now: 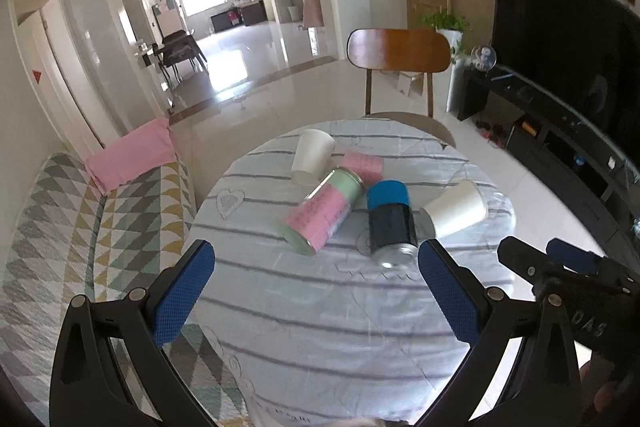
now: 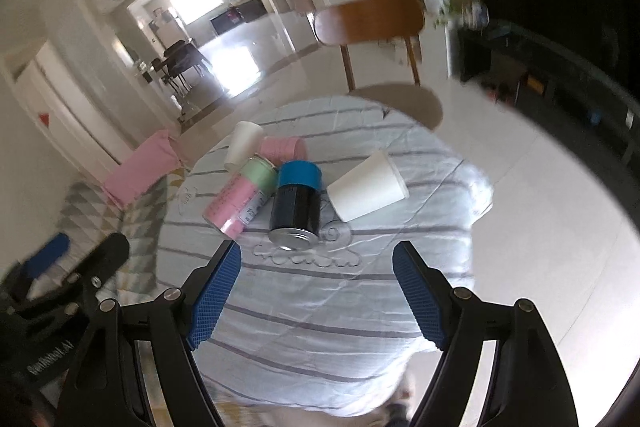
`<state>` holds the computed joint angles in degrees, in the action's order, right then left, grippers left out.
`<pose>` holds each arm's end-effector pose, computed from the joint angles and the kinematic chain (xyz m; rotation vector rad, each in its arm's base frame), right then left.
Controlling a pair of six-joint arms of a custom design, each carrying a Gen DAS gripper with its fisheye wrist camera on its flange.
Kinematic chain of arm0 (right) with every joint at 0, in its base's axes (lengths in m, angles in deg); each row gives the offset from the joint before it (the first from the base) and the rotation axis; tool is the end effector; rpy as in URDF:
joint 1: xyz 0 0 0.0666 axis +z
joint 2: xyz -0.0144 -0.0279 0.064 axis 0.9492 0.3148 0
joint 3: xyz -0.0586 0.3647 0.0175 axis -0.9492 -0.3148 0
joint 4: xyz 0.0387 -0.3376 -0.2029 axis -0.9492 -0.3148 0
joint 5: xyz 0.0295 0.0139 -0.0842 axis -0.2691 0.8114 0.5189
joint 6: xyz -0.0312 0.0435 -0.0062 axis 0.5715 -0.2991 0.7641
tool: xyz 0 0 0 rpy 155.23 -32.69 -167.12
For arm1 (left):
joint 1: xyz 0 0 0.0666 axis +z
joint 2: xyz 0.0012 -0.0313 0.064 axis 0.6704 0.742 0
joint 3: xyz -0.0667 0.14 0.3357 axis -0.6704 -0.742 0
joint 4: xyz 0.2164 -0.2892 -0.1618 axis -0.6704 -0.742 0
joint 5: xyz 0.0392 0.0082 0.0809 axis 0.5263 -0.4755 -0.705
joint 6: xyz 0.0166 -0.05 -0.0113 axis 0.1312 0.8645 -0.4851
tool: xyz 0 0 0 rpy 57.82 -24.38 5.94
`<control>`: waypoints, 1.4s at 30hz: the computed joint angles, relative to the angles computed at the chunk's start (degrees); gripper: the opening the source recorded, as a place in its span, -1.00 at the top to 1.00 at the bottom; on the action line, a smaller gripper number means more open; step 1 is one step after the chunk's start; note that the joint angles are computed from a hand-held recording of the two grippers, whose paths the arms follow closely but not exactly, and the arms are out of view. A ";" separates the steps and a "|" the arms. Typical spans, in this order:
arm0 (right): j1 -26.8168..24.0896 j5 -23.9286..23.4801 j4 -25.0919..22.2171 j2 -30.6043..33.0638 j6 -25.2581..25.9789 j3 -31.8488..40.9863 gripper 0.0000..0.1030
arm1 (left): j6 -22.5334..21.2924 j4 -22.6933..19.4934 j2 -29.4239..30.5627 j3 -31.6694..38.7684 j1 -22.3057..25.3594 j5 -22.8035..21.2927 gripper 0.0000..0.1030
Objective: Flip cup upright
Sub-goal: 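Move the right tool to the tipped white paper cup while the left tool approaches the pink-green jar, then grasp and lift the white paper cup with the right tool while the left tool grasps the jar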
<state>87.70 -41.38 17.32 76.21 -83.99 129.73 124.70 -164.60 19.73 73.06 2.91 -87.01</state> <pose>0.3646 0.1139 0.5521 -0.1514 2.4846 0.5454 0.3107 -0.2243 0.5901 -0.2570 2.3537 0.3236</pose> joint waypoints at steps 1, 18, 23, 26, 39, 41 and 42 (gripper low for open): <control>-0.59 -1.92 -0.03 1.23 -1.46 0.46 -0.55 | -1.22 0.23 1.08 0.75 0.81 0.38 -1.00; -5.93 -11.24 -2.17 16.37 -19.88 5.88 -0.55 | -19.95 5.95 11.23 3.80 14.72 15.00 -1.00; -6.09 -12.56 0.74 18.24 -29.62 5.09 -0.55 | -28.17 7.79 13.80 4.79 18.52 20.01 -1.00; -5.20 -10.88 3.82 18.90 -34.96 4.71 -0.55 | -31.70 7.37 15.70 5.90 20.78 23.48 -1.00; -4.40 -7.90 5.43 25.50 -44.86 7.48 -0.55 | -39.70 1.09 26.37 12.85 25.73 28.55 -1.00; -4.50 -8.04 5.56 26.65 -45.82 8.01 -0.55 | -40.25 0.31 27.51 13.78 25.89 29.28 -1.00; -4.66 -8.45 5.82 27.19 -46.16 8.22 -0.55 | -40.68 0.37 28.01 14.08 25.85 29.11 -1.00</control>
